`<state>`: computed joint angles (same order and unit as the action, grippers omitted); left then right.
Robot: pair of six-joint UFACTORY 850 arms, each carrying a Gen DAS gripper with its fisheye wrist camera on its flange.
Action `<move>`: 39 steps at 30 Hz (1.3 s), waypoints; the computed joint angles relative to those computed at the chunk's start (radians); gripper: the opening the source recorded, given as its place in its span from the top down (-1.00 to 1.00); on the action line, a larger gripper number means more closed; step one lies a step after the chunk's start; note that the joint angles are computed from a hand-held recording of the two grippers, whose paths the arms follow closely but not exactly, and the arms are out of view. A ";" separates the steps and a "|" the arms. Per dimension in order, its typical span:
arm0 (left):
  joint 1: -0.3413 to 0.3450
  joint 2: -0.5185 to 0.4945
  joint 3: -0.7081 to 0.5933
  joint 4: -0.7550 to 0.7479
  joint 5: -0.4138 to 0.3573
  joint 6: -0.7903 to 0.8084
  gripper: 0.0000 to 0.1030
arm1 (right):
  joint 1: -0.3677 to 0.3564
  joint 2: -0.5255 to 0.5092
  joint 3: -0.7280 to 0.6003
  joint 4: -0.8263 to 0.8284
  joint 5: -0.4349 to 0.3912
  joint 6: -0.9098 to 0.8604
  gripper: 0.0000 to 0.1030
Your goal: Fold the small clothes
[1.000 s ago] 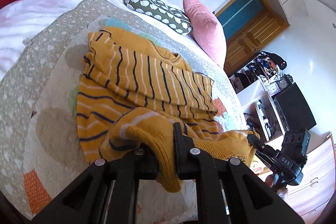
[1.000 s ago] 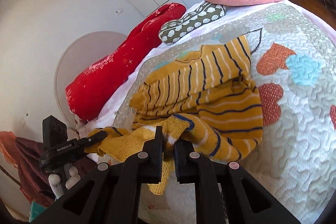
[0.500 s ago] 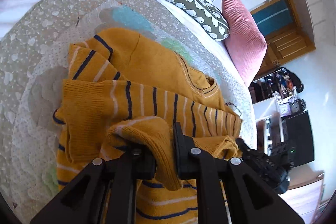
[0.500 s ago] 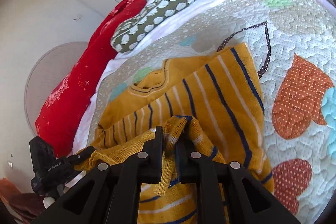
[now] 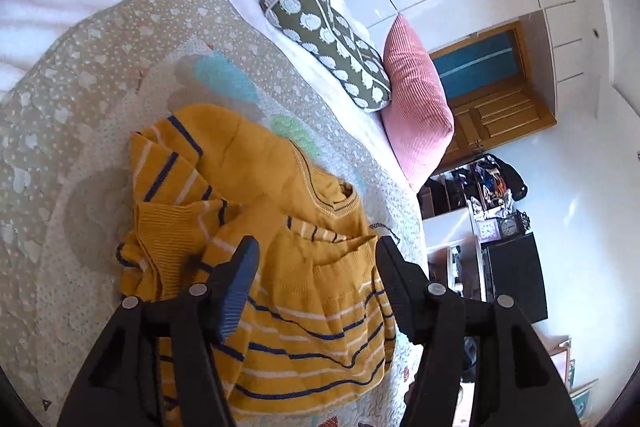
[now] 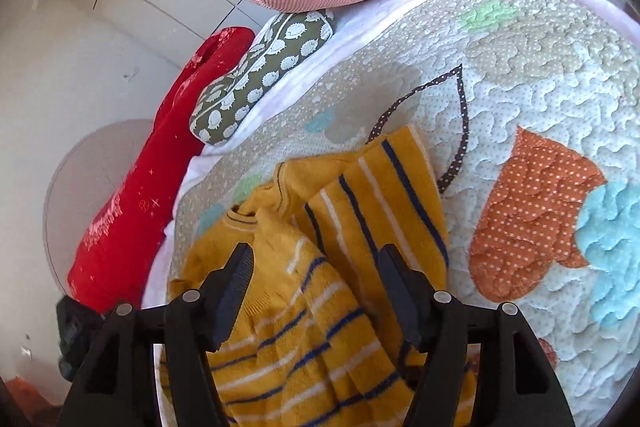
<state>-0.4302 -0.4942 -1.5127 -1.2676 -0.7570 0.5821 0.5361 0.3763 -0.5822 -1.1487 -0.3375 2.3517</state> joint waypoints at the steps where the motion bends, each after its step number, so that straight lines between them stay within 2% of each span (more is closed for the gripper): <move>1: -0.002 0.014 0.007 0.040 0.024 -0.021 -0.17 | 0.026 0.014 0.007 0.031 -0.022 -0.040 -0.34; 3: -0.017 0.047 0.029 0.164 0.073 -0.071 -0.18 | 0.077 0.043 0.025 0.061 -0.070 -0.084 -0.34; 7: -0.069 0.111 0.107 0.448 0.153 -0.149 -0.18 | 0.205 0.082 0.042 0.122 -0.227 -0.180 -0.34; 11: -0.099 0.151 0.205 0.528 0.174 -0.096 -0.18 | 0.310 0.061 0.022 0.185 -0.345 -0.282 -0.34; 13: -0.114 0.152 0.228 0.570 0.191 -0.114 -0.18 | 0.342 0.032 0.004 0.200 -0.370 -0.317 -0.34; 14: -0.126 0.147 0.227 0.638 0.202 -0.168 0.08 | 0.348 0.012 -0.006 0.215 -0.375 -0.343 -0.34; 15: -0.139 0.133 0.216 0.719 0.201 -0.226 0.44 | 0.349 -0.017 -0.020 0.237 -0.389 -0.374 -0.34; 16: -0.149 0.115 0.198 0.791 0.184 -0.281 0.90 | 0.349 -0.051 -0.035 0.260 -0.411 -0.406 -0.34; 17: -0.153 0.111 0.196 0.828 0.189 -0.317 0.93 | 0.342 -0.077 -0.044 0.283 -0.414 -0.440 -0.31; 19: -0.152 0.112 0.177 0.883 0.182 -0.363 0.93 | 0.304 -0.097 -0.046 0.359 -0.355 -0.522 0.87; 21: -0.139 0.126 0.153 0.941 0.182 -0.416 0.93 | 0.289 -0.058 -0.028 0.354 -0.325 -0.495 0.88; 24: -0.113 0.147 0.120 0.984 0.166 -0.445 0.93 | 0.295 0.006 -0.025 0.333 -0.385 -0.465 0.88; 27: -0.114 0.143 0.108 1.066 0.137 -0.499 0.93 | 0.279 0.057 -0.011 0.354 -0.409 -0.465 0.88; 31: -0.129 0.098 0.104 1.132 0.091 -0.594 0.89 | 0.224 0.022 0.010 0.485 -0.342 -0.554 0.87; 33: -0.119 0.092 0.121 1.054 0.098 -0.553 0.87 | 0.224 0.001 0.018 0.491 -0.326 -0.543 0.82; 36: -0.071 0.131 0.173 0.847 0.128 -0.374 0.82 | 0.287 0.021 0.008 0.415 -0.397 -0.452 0.51; 37: -0.058 0.150 0.187 0.808 0.137 -0.331 0.80 | 0.314 0.027 -0.005 0.387 -0.438 -0.447 0.50; 39: -0.042 0.185 0.213 0.761 0.170 -0.260 0.75 | 0.375 0.003 -0.054 0.321 -0.574 -0.456 0.41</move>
